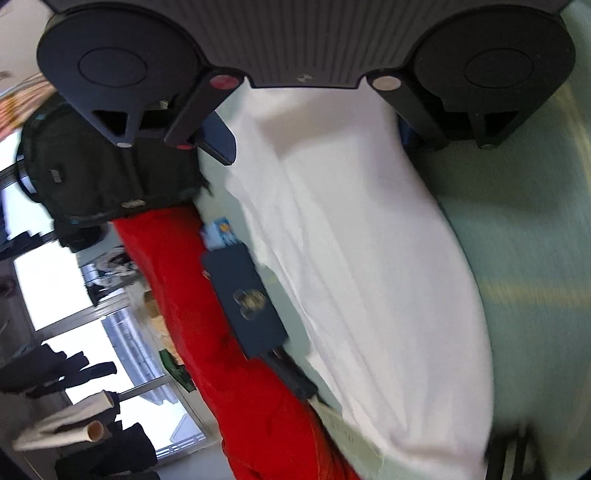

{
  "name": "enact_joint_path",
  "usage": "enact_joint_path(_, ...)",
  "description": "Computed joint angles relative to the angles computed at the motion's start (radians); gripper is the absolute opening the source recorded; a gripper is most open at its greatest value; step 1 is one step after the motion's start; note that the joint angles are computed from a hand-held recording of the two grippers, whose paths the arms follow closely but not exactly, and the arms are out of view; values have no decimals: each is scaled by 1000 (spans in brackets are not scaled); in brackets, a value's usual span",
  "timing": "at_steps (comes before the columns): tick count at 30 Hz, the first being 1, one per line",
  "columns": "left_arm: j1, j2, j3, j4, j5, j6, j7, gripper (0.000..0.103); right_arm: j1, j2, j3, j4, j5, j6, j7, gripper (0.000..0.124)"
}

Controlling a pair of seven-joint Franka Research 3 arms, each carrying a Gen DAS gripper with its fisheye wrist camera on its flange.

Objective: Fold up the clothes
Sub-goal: 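Swing both open grippers around to the side of the folded shirt, then close both grippers on the white shirt edge and lift it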

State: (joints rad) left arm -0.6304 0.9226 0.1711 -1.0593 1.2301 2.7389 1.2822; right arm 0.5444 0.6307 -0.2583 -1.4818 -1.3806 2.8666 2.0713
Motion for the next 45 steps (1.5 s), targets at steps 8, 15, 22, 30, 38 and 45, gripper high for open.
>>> enact_joint_path(8,-56,39,17,-4,49,-39,45,0,41,20,25,-34,-169,-64,-33,8)
enact_joint_path(15,-37,16,2,-20,41,-25,54,7,-14,1,73,-44,-211,-42,3,8)
enact_joint_path(22,-31,27,-9,-9,18,-34,56,0,-30,1,93,-42,-223,-45,23,8)
enact_joint_path(30,-28,-22,-7,-45,21,-17,60,1,-41,-28,91,-47,-47,-7,-105,5)
enact_joint_path(38,-39,-147,-20,-202,118,-10,-9,1,-15,-117,79,-140,13,7,-152,5)
enact_joint_path(45,-26,-309,-81,-429,251,-25,-90,1,-14,-246,127,-303,58,-11,-215,5)
